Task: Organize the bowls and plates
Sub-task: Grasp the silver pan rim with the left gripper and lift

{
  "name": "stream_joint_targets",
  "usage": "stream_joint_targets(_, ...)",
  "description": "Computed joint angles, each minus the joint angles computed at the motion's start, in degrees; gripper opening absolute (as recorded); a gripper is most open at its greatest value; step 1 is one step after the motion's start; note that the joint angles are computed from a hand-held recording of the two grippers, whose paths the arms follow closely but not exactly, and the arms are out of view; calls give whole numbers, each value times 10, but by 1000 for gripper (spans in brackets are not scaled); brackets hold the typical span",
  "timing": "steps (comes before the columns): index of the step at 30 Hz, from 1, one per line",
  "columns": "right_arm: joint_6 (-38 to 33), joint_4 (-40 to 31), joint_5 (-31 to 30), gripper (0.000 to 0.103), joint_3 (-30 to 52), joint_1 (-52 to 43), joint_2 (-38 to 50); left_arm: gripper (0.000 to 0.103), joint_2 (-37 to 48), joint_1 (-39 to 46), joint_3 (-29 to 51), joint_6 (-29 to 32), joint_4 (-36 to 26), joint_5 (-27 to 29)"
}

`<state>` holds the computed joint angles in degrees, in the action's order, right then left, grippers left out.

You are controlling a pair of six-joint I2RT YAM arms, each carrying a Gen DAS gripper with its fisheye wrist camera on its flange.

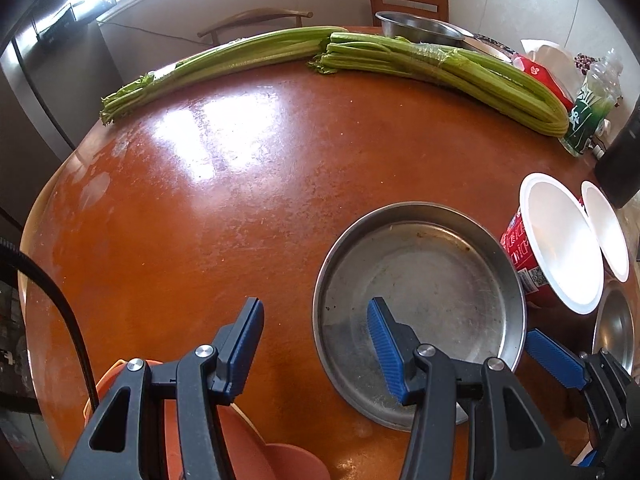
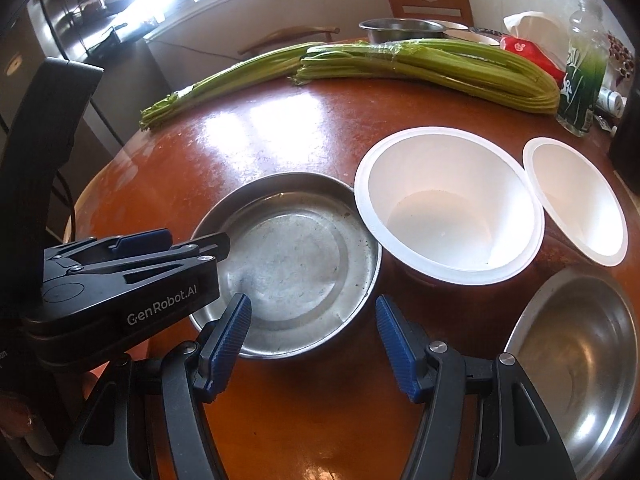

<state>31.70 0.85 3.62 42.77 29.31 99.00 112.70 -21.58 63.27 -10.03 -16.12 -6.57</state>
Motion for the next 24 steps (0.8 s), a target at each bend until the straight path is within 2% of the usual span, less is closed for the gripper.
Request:
stream_joint_targets(7, 1, 26, -13, 67, 8, -3, 29, 52, 29, 12, 19, -1, -5, 32)
stream_joint_targets(11, -5, 66, -31, 60, -9, -11, 31, 38, 28, 6, 15, 3, 3, 20)
stream_joint_targets(13, -8, 79, -35, 56, -15, -13, 31, 36, 27, 4, 14, 5, 4, 16)
stream_joint_targets(18, -4, 98, -52, 55, -29, -21, 24, 35, 14, 6, 2, 1, 8, 20)
stream_joint_targets(24, 2, 106, -56, 55, -53, -16, -21, 35, -48, 3, -43, 1, 24, 13)
